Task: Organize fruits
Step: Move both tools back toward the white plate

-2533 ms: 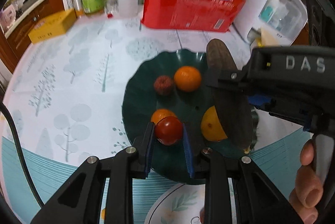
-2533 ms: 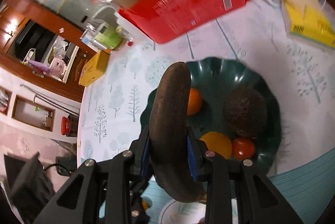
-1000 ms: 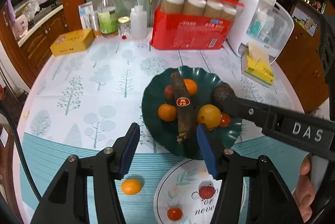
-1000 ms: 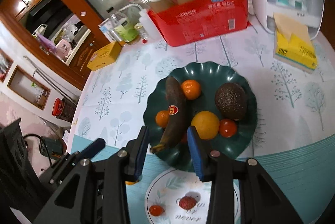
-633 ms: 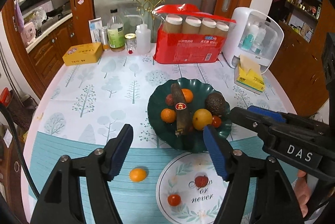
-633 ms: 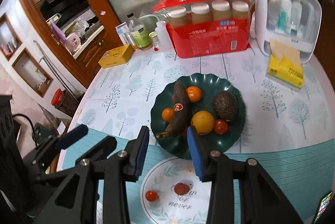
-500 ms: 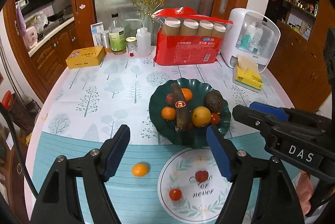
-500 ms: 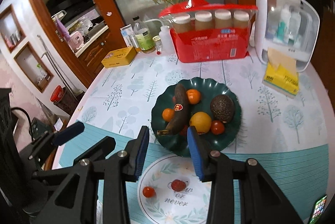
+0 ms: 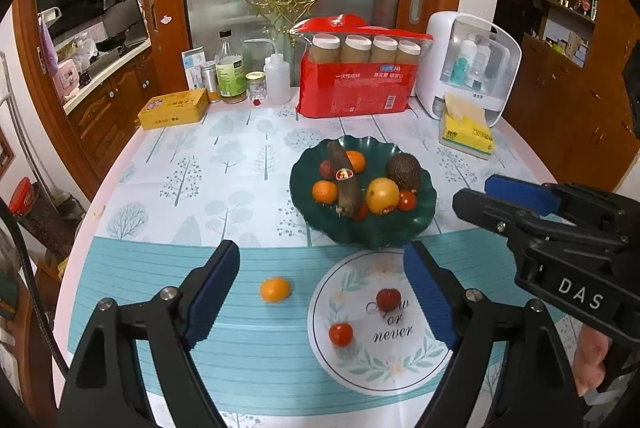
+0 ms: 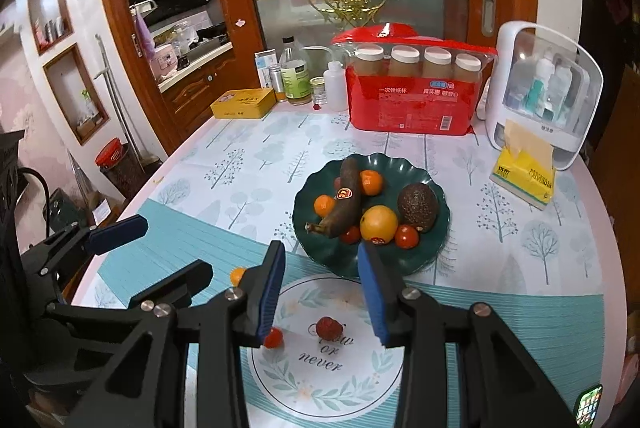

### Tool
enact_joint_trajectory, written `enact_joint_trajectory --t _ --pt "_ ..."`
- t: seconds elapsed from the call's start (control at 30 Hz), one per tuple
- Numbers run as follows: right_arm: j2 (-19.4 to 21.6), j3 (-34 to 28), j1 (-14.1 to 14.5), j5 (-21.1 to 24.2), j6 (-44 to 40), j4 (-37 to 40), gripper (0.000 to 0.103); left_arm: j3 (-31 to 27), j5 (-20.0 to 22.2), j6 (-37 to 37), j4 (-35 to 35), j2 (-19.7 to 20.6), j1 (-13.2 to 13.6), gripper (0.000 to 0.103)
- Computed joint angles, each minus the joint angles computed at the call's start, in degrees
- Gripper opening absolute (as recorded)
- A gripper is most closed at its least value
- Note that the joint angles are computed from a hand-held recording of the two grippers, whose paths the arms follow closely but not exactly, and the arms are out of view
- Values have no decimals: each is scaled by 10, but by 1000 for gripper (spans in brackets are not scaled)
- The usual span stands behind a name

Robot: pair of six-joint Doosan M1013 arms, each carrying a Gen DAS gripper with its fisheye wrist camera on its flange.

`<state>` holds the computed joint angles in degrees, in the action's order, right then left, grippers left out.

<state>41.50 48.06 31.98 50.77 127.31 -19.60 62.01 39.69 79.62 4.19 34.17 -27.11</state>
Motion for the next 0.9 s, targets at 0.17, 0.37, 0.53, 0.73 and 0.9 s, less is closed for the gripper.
enact_joint_trajectory --t 0.17,0.37,0.53,0.73,0.9 --pt "-11 31 7 -20 7 -26 38 21 -5 -13 24 -5 -5 84" --pt "-17 65 7 -30 16 -28 38 37 10 -21 37 3 -9 84" --pt "-13 81 3 -20 16 -8 38 40 34 -18 25 18 -9 84" --pt "0 94 -3 -9 -2 28 38 41 40 -20 12 34 -10 84" --pt "8 100 -8 -15 -30 66 38 35 50 -4 -21 48 -6 78"
